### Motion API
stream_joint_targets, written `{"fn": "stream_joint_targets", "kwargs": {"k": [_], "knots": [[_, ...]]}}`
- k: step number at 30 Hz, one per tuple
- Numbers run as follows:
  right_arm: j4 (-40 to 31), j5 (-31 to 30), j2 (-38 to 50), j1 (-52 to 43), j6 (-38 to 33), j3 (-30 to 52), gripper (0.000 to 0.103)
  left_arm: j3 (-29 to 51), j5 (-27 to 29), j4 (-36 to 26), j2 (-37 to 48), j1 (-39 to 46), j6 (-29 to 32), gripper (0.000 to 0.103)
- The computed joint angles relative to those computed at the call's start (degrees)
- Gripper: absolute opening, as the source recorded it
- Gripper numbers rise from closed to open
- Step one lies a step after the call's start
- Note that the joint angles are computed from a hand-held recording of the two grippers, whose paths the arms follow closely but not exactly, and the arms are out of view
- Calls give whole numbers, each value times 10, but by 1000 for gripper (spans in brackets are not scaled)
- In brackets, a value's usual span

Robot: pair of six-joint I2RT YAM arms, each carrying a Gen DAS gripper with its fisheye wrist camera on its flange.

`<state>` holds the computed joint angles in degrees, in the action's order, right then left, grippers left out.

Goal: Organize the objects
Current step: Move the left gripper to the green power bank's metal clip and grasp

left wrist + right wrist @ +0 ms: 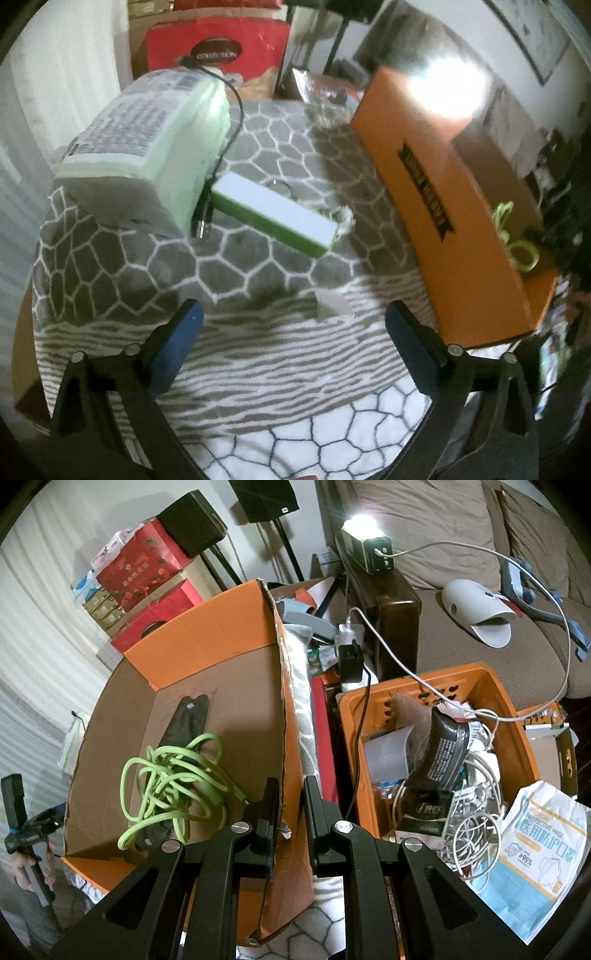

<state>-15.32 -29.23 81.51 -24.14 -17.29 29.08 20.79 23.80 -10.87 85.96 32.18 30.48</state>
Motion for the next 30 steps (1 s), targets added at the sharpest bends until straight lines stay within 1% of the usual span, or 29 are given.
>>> {"fn": "stream_joint_targets", "kwargs": {"k": [3,4,5,7,9,12,14,15,16,17,19,22,25,30], "knots": [[0,-1,1,-2,-2,-1,12,-14,-53,37,12,-52,-26,82],[0,-1,1,-2,-2,-1,12,-15,-67,45,21,-68,-34,76],[0,0,0,0,1,0,12,-16,-75,51,26,-78,-40,72],[0,0,0,0,1,0,12,-23,-88,70,30,-94,-50,72],[1,-1,0,-3,-3,-3,12,-31,-92,82,26,-105,-58,69],[0,1,-1,-1,-2,-2,12,-39,-101,96,23,-123,-67,58],[0,1,-1,-1,-1,-1,12,-40,-106,100,28,-134,-69,37],[0,1,-1,0,-1,-1,12,-37,-101,96,31,-133,-66,34],[2,1,1,-3,-4,-2,12,-35,-91,93,32,-128,-62,25],[3,1,3,-6,-7,-3,12,-35,-82,89,27,-124,-60,21],[3,1,3,-5,-7,-3,12,-37,-76,86,11,-121,-63,21],[3,0,3,-9,-11,-4,12,-26,-40,56,-1,-97,-57,21],[2,0,3,-8,-9,-4,12,-4,9,3,-15,-66,-47,21],[2,2,1,-3,-4,-3,12,36,84,-91,-46,-43,-45,21]]}}
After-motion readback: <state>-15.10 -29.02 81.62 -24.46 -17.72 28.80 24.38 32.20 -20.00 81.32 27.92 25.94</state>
